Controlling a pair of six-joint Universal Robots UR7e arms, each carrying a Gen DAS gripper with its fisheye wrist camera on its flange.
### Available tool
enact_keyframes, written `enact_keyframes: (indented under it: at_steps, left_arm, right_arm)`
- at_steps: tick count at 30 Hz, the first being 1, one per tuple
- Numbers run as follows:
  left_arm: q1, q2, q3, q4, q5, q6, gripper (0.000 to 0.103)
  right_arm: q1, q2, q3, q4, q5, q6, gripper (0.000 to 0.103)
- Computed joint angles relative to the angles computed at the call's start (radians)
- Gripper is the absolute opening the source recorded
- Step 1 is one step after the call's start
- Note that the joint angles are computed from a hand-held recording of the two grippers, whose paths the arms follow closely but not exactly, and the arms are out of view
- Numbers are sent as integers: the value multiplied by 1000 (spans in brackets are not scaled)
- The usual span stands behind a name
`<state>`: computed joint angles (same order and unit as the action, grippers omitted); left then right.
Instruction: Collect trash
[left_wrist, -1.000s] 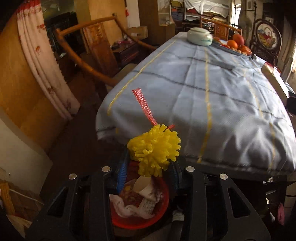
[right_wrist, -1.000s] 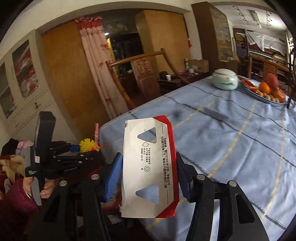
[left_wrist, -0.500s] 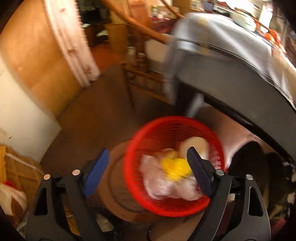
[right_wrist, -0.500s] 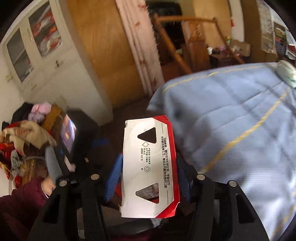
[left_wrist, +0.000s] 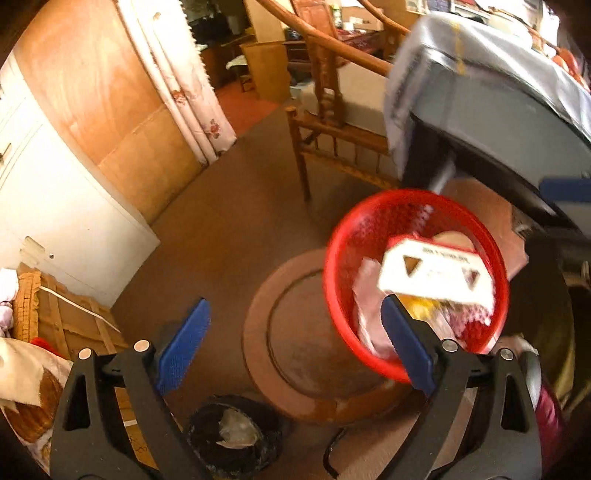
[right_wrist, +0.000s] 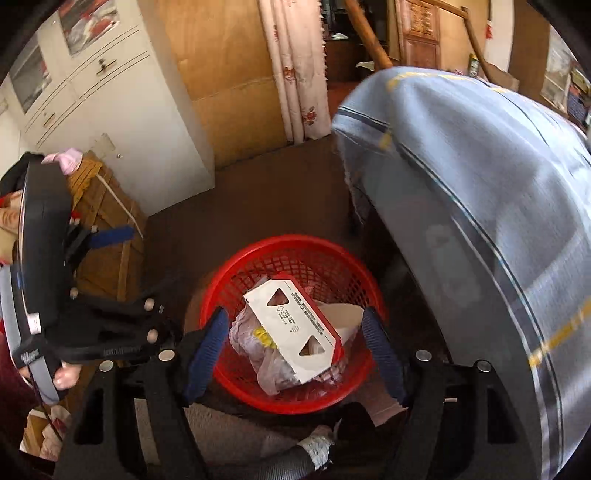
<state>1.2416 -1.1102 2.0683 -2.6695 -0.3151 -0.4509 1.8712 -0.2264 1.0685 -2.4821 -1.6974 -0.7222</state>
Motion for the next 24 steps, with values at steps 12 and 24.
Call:
enact_keyframes:
  at_steps: [12, 24]
  left_arm:
    - [-107, -24, 125, 4, 26, -86, 90]
    - [-154, -10, 164, -105, 1, -44, 93]
  right_arm:
    - [-4, -169, 326, -257, -97, 66, 88]
    - [-18, -229, 470, -400, -108, 88, 91]
